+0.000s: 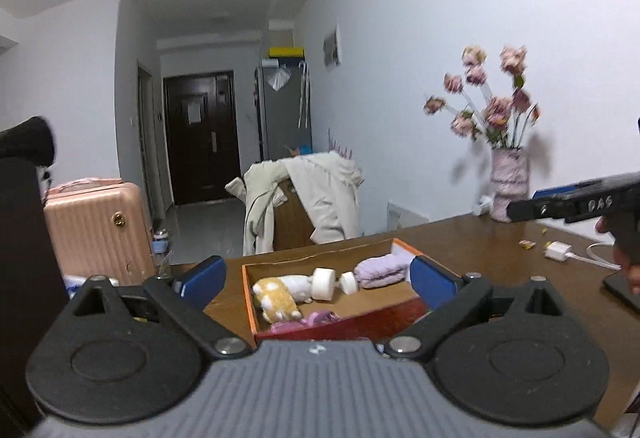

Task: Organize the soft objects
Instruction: 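Move both grippers back toward the remaining pile, then grasp the small clear packet with the left gripper while the right grasps the clear plastic bag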

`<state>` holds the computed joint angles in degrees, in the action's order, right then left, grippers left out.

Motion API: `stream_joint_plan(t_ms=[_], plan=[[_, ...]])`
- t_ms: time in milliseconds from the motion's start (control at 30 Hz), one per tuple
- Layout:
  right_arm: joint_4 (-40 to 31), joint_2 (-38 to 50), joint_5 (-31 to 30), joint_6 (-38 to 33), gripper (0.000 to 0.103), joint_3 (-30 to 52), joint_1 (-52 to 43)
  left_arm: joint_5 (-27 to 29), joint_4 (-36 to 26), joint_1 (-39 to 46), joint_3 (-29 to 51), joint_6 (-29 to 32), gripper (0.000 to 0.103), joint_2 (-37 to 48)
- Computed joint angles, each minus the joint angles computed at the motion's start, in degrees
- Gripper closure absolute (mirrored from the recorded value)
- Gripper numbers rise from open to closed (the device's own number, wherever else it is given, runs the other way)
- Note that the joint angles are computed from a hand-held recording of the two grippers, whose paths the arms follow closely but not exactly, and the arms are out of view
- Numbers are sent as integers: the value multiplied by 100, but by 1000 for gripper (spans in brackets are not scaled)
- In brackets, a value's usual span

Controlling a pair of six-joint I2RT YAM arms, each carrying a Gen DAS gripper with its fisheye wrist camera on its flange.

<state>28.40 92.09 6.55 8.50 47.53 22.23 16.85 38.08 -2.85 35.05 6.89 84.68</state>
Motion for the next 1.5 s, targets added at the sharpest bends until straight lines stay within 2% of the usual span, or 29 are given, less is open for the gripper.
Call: stream_joint_plan(t_ms=[100, 133, 167, 233, 367, 500, 567, 633, 733, 967, 1133, 1300, 1367, 1400, 1500], plan=[[736, -548, 810, 68, 3, -1176, 744, -14, 515, 71, -911, -227, 0, -529], [1109, -488, 1030, 98, 2, -1308, 843, -96, 599, 68, -1159, -288, 0, -676], [1256, -668, 1371, 192, 1, -1729, 1229, -206, 658, 84, -1366, -341, 0, -793], [1537, -615, 1980, 205, 1, -2011, 1724, -445, 733, 99, -1791, -411, 0, -1042], [1576, -508, 2548, 637, 1, -2322, 2478, -282, 565, 421, -2343, -604, 0, -1384], [1329, -351, 3063, 965, 1, -2403, 3045, -205, 542, 605, -2696, -490, 0, -1465], [1234, -335, 3128, 1071, 1, -2398, 3100, -40, 591, 773, -2815, -446, 0, -1460], [1333, -291, 3151, 1418, 1, -2539, 3189, 20, 645, 837, -2865, -451, 0, -1454], [1355, -255, 3197, 1555, 1, -2581, 3164, 106, 639, 905, -2884, -427, 0, -1471], [1410, -7, 2914, 1528, 1, -2448, 2828, -134, 776, 563, -2549, -429, 0, -821], [1405, 367, 2406, 1531, 3, -2195, 2363, -432, 775, 189, -1976, -405, 0, -6], [1412, 734, 1832, 1410, 14, -1826, 1890, -643, 880, -92, -1224, -490, 0, 920], [1425, 934, 1560, 1308, 15, -1596, 1699, -722, 833, -151, -855, -505, 1, 1300], [1412, 1026, 1430, 1258, 16, -1472, 1605, -778, 789, -184, -640, -521, 2, 1513], [1263, 1378, 988, 1114, 22, -947, 1341, -963, 390, -258, 129, -505, 16, 2107]])
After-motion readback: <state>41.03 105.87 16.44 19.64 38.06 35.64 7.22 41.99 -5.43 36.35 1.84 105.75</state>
